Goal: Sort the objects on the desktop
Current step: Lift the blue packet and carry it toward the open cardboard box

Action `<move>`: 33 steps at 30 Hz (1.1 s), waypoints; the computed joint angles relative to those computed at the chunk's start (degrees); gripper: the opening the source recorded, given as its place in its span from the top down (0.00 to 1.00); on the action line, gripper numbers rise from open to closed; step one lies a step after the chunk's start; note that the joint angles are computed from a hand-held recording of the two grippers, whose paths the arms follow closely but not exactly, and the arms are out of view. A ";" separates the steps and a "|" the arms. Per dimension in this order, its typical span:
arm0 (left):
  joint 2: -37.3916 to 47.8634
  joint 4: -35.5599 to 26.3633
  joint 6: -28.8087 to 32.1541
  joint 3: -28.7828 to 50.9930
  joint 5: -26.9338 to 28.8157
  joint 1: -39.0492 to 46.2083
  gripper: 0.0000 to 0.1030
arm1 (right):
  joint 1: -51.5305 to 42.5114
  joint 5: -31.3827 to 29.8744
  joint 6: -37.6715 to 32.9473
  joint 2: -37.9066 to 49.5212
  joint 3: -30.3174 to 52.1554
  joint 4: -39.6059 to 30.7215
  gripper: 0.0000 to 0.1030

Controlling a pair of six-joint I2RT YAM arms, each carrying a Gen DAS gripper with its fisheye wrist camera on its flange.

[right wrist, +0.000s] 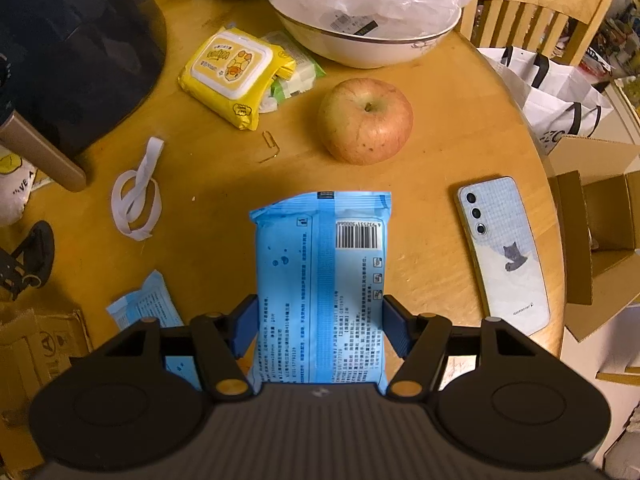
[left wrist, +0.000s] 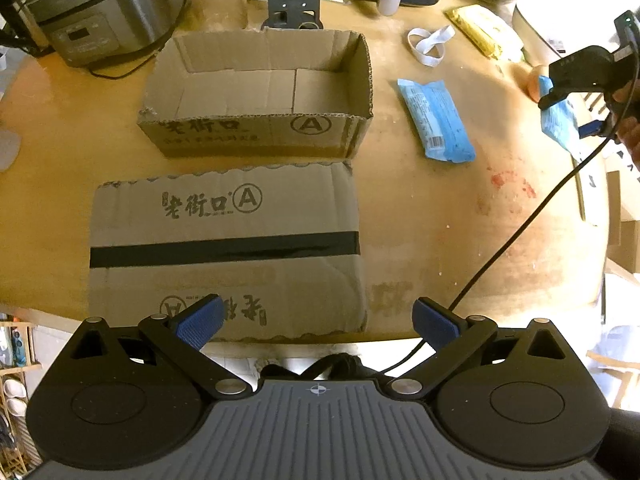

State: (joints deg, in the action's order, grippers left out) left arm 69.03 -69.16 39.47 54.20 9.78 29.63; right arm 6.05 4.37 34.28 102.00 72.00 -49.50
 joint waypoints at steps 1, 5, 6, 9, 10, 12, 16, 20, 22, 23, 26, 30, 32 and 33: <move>-0.01 -0.08 0.22 0.04 0.26 0.41 0.00 | 0.11 0.02 -0.49 -0.01 -0.11 0.09 0.39; 0.43 0.41 0.85 0.18 -0.01 1.30 0.00 | 0.80 0.17 -1.93 -0.05 -0.56 0.34 0.39; 0.70 0.48 1.30 0.29 0.01 1.65 0.00 | 0.98 0.16 -2.10 -0.09 -0.72 0.42 0.39; 1.57 0.42 3.08 0.87 0.17 2.96 0.00 | 1.90 0.49 -2.82 -0.01 -1.21 0.51 0.39; 1.82 0.34 3.93 1.13 0.37 3.55 0.00 | 2.33 0.65 -3.29 0.00 -1.48 0.71 0.39; 2.55 0.21 5.54 1.52 0.53 4.66 0.00 | 3.26 1.30 -3.75 0.12 -1.87 1.00 0.39; 4.33 0.00 8.44 2.38 0.79 7.00 0.00 | 5.01 1.20 -3.24 0.42 -2.65 1.51 0.39; 5.89 -0.39 10.90 3.29 1.23 9.17 0.00 | 7.50 1.36 -2.51 -0.24 -4.27 3.18 0.39; 6.51 -0.40 12.12 3.66 1.20 10.14 0.00 | 8.81 1.88 -1.73 -0.32 -4.88 3.78 0.39; 6.84 -0.37 12.68 3.84 1.15 10.58 0.00 | 9.43 2.04 -1.55 -0.31 -5.11 4.10 0.39; 8.12 -0.30 13.90 4.68 1.17 11.89 0.00 | 10.54 1.75 -1.27 0.18 -4.81 4.02 0.39; 9.95 -0.33 15.29 6.14 1.34 13.57 0.00 | 11.70 2.13 -1.11 0.70 -3.56 3.28 0.38; 10.72 -0.33 15.94 6.76 1.48 14.34 0.00 | 12.11 1.93 -0.88 0.91 -2.91 2.95 0.38; 11.09 -0.30 16.16 7.05 1.51 14.68 0.00 | 12.34 1.93 -0.74 0.97 -2.65 2.83 0.38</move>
